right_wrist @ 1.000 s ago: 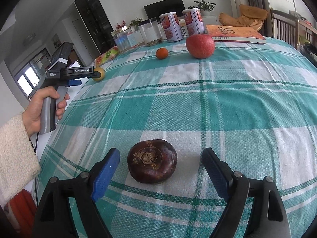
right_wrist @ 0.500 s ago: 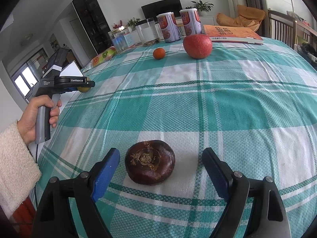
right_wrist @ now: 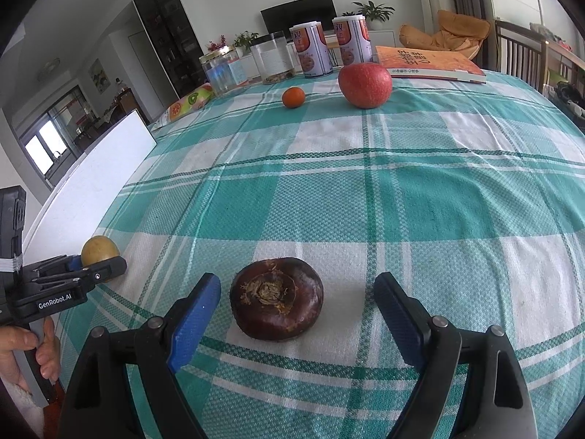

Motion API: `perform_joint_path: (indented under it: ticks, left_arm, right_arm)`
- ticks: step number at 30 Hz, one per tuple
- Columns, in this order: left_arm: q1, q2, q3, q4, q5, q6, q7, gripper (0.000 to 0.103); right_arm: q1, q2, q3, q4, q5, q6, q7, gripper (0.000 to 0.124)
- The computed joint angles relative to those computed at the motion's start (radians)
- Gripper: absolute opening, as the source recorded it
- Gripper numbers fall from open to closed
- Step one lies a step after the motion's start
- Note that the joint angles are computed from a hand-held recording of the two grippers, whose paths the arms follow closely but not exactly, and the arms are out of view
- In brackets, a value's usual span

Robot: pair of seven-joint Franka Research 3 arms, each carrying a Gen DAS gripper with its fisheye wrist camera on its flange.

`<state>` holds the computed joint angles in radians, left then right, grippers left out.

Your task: Organize fruits

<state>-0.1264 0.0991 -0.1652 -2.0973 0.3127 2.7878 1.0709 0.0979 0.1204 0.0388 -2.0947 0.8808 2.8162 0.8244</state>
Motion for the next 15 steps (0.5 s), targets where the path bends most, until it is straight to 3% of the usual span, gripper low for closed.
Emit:
perform_joint_path:
  ticks: [2, 4, 5, 8, 15]
  left_arm:
    - [-0.008, 0.003, 0.016, -0.013, 0.077, 0.043, -0.059, 0.055]
    - [-0.021, 0.003, 0.035, -0.017, 0.178, 0.054, -0.143, 0.082]
    - [-0.025, 0.004, 0.042, -0.017, 0.227, 0.052, -0.185, 0.086]
    - [-0.006, 0.014, 0.022, -0.014, 0.168, 0.047, -0.130, 0.087]
    - [-0.006, 0.021, 0.020, -0.005, 0.167, 0.031, -0.133, 0.095]
  right_arm:
    - [0.001, 0.000, 0.000, 0.000, -0.004, 0.002, 0.003, 0.086]
    - [0.003, 0.000, -0.001, -0.001, -0.017, 0.005, 0.012, 0.086]
    - [0.005, 0.001, -0.002, -0.002, -0.026, 0.008, 0.019, 0.086]
    - [0.008, 0.001, -0.002, -0.005, -0.054, 0.016, 0.038, 0.086]
    - [0.011, 0.003, -0.001, -0.007, -0.095, 0.025, 0.065, 0.088]
